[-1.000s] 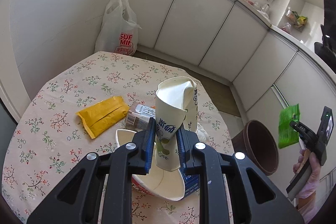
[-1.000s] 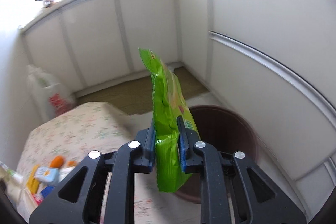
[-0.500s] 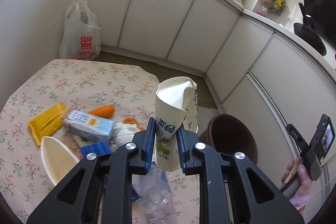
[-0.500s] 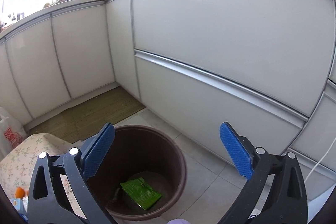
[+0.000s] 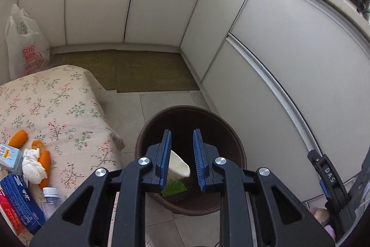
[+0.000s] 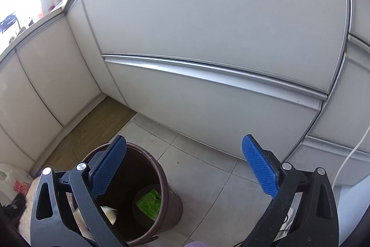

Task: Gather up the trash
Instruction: 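Carry the white paper over the brown bin and open the left gripper, then lower the left gripper onto the yellow packet and close it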

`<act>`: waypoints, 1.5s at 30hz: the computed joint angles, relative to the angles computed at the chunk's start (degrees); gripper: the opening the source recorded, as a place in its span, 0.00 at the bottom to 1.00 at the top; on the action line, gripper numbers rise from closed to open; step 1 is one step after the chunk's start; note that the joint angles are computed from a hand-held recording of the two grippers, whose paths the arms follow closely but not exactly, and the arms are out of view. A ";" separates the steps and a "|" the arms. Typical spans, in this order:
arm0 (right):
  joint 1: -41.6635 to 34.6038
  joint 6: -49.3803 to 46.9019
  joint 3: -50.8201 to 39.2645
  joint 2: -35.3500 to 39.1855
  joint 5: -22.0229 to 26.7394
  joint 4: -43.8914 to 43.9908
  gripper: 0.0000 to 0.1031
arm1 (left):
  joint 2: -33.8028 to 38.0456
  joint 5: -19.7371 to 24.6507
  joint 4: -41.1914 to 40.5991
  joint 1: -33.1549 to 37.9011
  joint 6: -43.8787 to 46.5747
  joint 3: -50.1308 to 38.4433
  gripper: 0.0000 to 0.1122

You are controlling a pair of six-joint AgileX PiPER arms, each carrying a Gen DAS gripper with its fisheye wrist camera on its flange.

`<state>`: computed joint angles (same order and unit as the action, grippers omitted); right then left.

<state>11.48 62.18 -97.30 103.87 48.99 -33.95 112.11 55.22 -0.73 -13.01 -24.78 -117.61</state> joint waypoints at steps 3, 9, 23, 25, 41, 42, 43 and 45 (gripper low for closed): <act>-1.13 -0.28 2.08 -1.29 -0.52 1.82 0.93 | 4.06 2.51 -1.59 -1.05 -0.49 -5.57 0.18; -1.26 -0.15 2.57 -1.92 -1.71 3.74 0.93 | 2.22 1.69 1.63 -3.89 -0.18 -3.43 0.18; 6.03 -11.90 -2.53 0.17 -1.20 9.72 0.93 | -13.60 0.30 10.33 1.84 -5.84 17.96 0.73; 7.58 -13.37 -3.46 0.64 -0.76 9.84 0.93 | -16.30 0.37 11.25 3.32 -6.45 21.12 0.74; 25.34 -27.43 -20.51 11.44 7.10 11.53 0.93 | -26.55 4.71 -1.17 41.22 10.61 30.78 0.79; 26.53 -28.41 -21.11 12.00 7.36 11.16 0.93 | -25.33 5.47 -2.18 44.27 12.49 30.42 0.79; 27.90 -29.61 -22.13 12.92 7.82 10.52 0.93 | -23.94 6.09 -3.34 47.26 14.33 29.96 0.79; 30.47 -31.02 -24.23 14.79 9.06 8.29 0.93 | -20.61 6.69 -6.21 53.55 17.47 29.67 0.79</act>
